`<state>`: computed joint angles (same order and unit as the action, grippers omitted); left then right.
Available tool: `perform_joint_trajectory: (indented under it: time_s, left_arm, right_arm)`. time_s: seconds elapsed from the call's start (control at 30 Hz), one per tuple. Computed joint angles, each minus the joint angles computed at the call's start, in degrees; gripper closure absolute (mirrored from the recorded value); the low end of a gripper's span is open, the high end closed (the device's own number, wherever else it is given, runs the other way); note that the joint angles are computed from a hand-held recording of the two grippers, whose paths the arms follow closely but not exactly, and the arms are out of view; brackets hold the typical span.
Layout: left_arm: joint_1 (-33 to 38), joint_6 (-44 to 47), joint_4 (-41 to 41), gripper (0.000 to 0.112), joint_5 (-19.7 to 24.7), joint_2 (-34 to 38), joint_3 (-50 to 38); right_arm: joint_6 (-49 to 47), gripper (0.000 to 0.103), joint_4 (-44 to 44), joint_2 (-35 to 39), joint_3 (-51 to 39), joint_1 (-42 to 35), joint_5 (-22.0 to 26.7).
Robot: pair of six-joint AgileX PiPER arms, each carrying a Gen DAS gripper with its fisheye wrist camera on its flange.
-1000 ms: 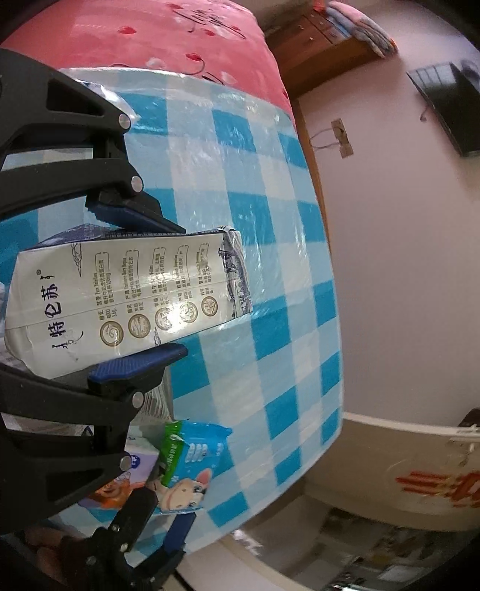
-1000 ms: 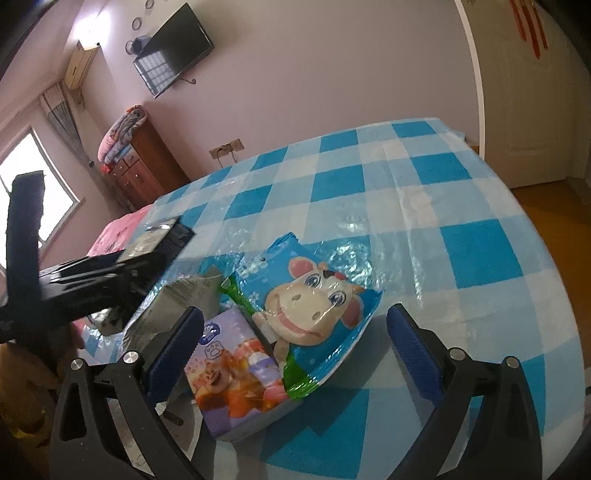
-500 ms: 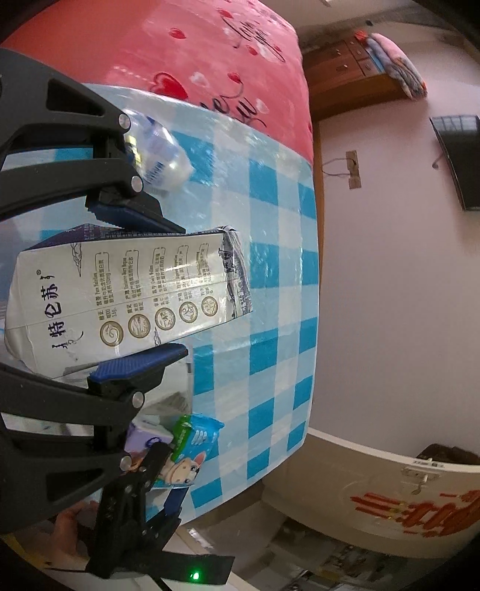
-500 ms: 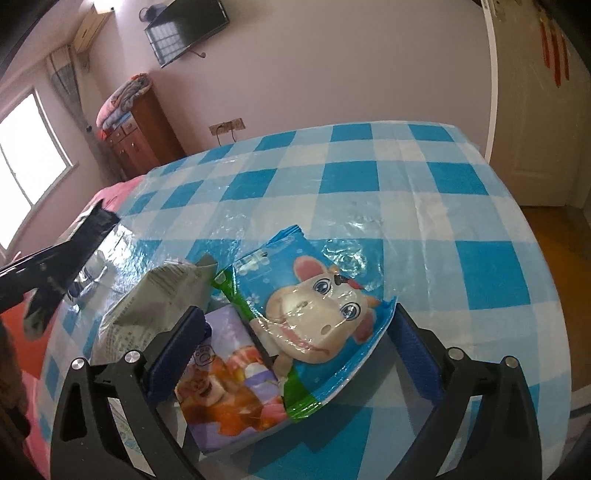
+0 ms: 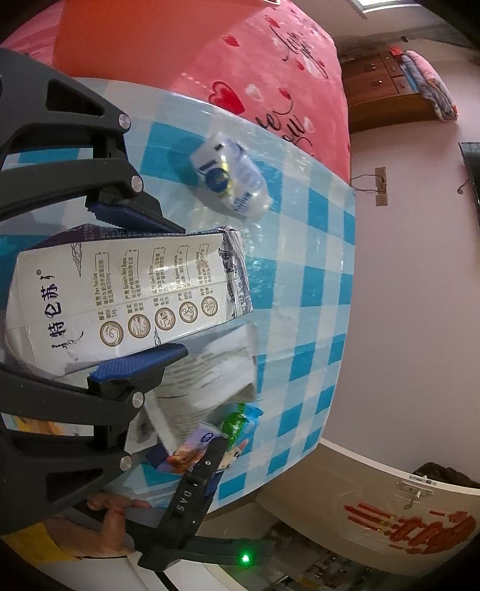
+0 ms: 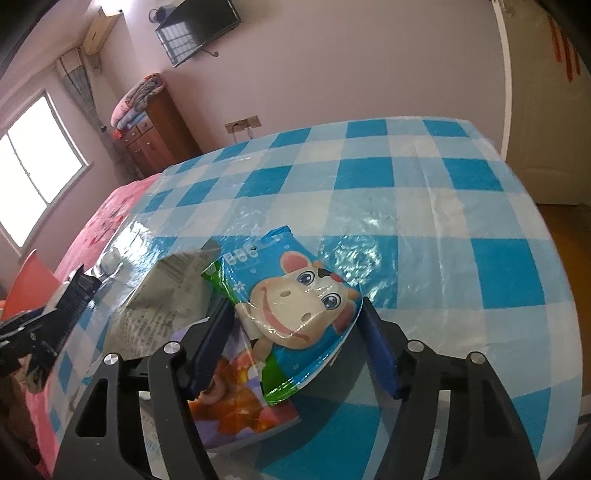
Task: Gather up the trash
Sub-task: 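Grasp the blue cow-face snack bag with the right tool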
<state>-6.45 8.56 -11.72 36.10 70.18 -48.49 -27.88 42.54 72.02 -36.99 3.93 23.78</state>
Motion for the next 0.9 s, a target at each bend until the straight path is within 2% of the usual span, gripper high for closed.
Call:
perform_joint_trajectory:
  time_s: [0.1,0.13,0.2,0.27,0.33,0.37,0.43,0.5,0.63,0.9]
  left_arm:
    - [0.99,2.12,-1.67,0.053,-0.01,-1.15,1.06]
    - [1.79,3.75,-3.13,0.053,0.27,-1.55,1.28]
    - [2.69,5.45,-4.65,0.053,0.55,-2.22,1.67]
    - [3.61,7.35,-6.10,0.053,0.70,-2.82,2.14]
    - [4.72,9.59,-8.17,0.053,0.96,-3.32,2.63]
    - [5.63,11.34,-9.90,0.053,1.20,-3.59,3.00]
    - [7.07,14.41,-12.84,0.053,1.81,-3.89,3.60]
    - [7.96,17.37,-15.39,0.053,2.40,-4.13,4.15]
    - [8.97,22.10,-19.43,0.053,3.60,-4.15,4.73]
    - [11.48,29.46,-25.13,0.053,4.63,-4.92,7.01]
  right_arm:
    - [-5.36,0.035,4.24,-1.23,-0.22,-2.57,5.41]
    - [-5.14,0.033,3.25,-1.47,-0.86,-2.92,7.51]
    - [1.43,0.031,-4.29,-1.73,-2.13,-0.92,8.00]
    - [5.60,0.024,-8.43,-2.43,-2.65,-0.20,8.04]
    - [10.34,0.018,-12.67,-3.01,-2.99,0.44,7.08]
    - [15.37,0.015,-17.67,-3.36,-3.32,1.57,5.75]
    - [20.38,0.014,-23.31,-2.72,-4.22,2.96,4.65]
    - [17.87,0.014,-21.33,-1.31,-5.02,2.78,4.83]
    - [6.10,0.014,-10.48,2.20,-6.04,1.55,5.85]
    - [11.18,0.014,-17.31,6.49,-8.32,6.09,3.48]
